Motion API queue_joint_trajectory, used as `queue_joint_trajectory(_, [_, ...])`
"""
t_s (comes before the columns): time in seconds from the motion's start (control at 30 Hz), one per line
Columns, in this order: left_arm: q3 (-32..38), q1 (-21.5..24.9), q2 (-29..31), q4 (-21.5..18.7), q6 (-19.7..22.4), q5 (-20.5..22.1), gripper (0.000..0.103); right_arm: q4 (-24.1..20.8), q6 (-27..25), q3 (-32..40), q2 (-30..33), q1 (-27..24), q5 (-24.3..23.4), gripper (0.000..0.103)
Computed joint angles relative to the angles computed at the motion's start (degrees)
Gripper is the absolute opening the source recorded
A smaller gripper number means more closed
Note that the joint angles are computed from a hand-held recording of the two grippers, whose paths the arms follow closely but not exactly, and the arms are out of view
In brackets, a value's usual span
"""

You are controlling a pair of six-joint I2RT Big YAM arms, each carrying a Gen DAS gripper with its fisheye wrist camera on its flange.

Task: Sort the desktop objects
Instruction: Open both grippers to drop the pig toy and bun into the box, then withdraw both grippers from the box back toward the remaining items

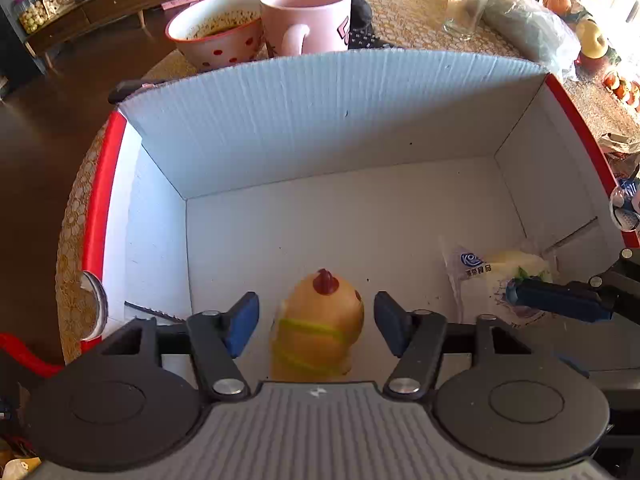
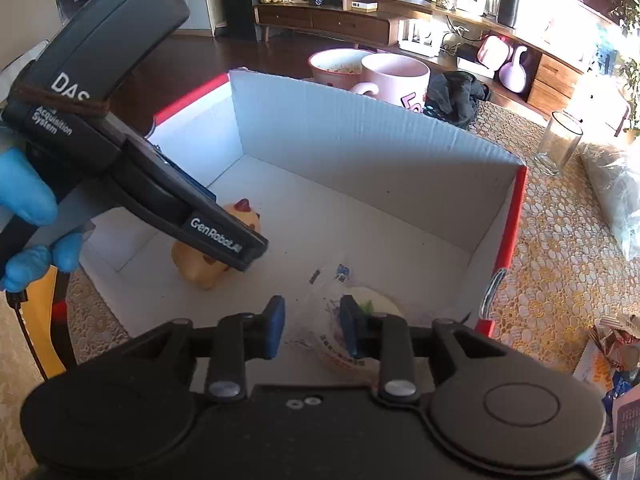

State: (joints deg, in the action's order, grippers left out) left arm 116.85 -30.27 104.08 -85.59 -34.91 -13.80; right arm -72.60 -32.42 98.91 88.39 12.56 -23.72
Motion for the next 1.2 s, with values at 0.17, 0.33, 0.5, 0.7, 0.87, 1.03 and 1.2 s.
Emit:
queue_joint_trajectory(0.17, [0.5,-0.6,-0.5,-0.1,-0.6,-1.4,0.063,-0.5,0.3,0.2,-0.6,-0.7,-1.5,0.039])
queue_joint_trajectory(0.33, [1.4,-1.6,-1.1,-0.5,-1.6,-3.6,0.063,0.0,0.2,-0.3,-2.2,-1.5,-2.5,0.051])
queue_joint_trajectory(0.5, [2.0,-3.0,-2.1,-1.3,-3.5,-6.0,0.063,-0.9,0.3,0.0,-3.3,-2.8,-3.8,0.052])
queue_joint_trajectory(0.7, [2.9,-5.1,-3.0,-2.3,-5.7,-9.2,0.063,-1.4,-0.6,-0.3,-5.2,-4.9,-6.0,0.057])
queue_joint_trajectory(0.87, [3.4,-7.2,-4.0,-2.7,-7.8,-11.1,0.063,-2.2,-1.7,-0.6,-6.9,-6.9,-8.0,0.058])
queue_joint_trajectory(1.03, [5.0,-9.9,-4.0,-3.9,-9.3,-13.5,0.063,-3.0,-2.5,-0.7,-8.5,-9.4,-10.0,0.058])
queue_joint_trajectory(1.2, [7.5,-13.2,-3.2,-5.4,-11.2,-17.5,0.063,-4.0,-3.6,-0.9,-10.1,-12.1,-12.2,0.059])
